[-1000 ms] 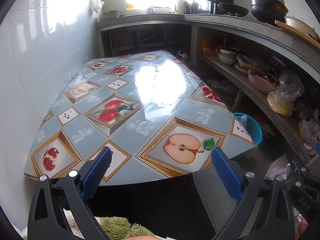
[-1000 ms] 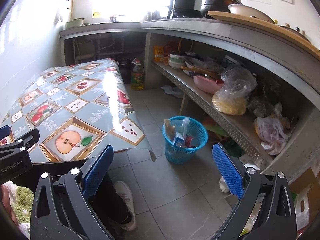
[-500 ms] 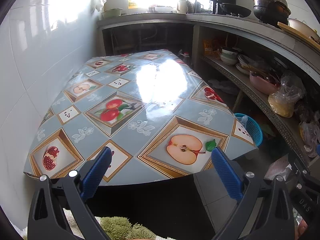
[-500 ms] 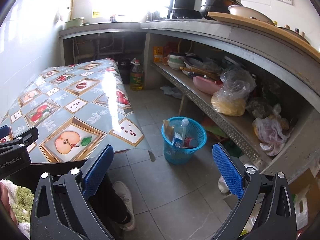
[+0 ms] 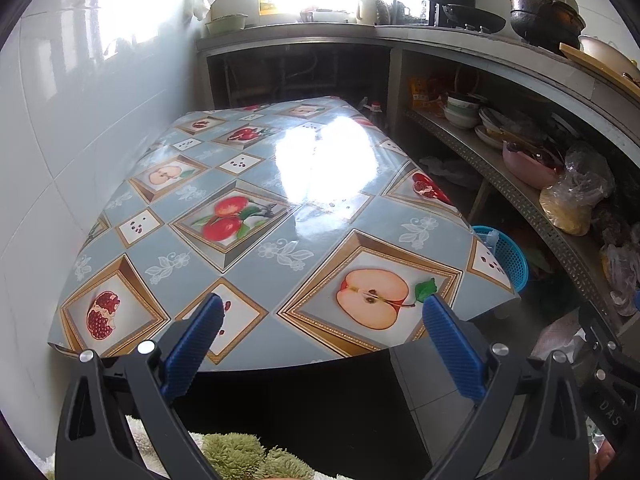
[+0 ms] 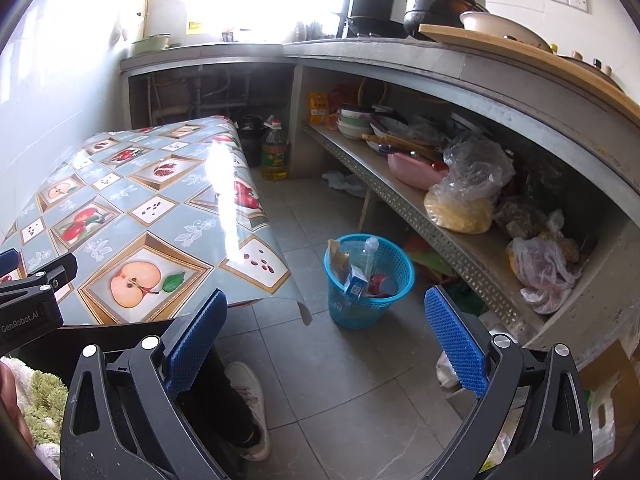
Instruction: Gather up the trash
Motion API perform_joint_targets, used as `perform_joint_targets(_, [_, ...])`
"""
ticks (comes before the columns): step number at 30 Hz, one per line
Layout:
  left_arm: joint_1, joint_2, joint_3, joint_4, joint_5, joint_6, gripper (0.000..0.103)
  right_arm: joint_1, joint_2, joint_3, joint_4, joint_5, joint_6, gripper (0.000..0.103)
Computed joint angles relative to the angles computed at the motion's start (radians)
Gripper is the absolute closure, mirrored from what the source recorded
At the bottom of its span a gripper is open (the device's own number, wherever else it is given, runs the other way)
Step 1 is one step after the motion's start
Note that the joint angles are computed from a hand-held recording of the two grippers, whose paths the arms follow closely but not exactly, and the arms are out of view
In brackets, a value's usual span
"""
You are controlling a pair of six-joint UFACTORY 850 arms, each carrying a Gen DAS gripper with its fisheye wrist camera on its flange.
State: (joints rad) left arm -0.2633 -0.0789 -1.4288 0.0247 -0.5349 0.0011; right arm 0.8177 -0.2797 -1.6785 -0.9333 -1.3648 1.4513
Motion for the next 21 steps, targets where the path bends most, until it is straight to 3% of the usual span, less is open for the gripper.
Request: perform_joint_targets(21, [0.012,0.001,-0.003,0.088,-0.006,-0.119,0.005,-0.013,0.010,0.017,-0.018,0.009,-0.003,0.008])
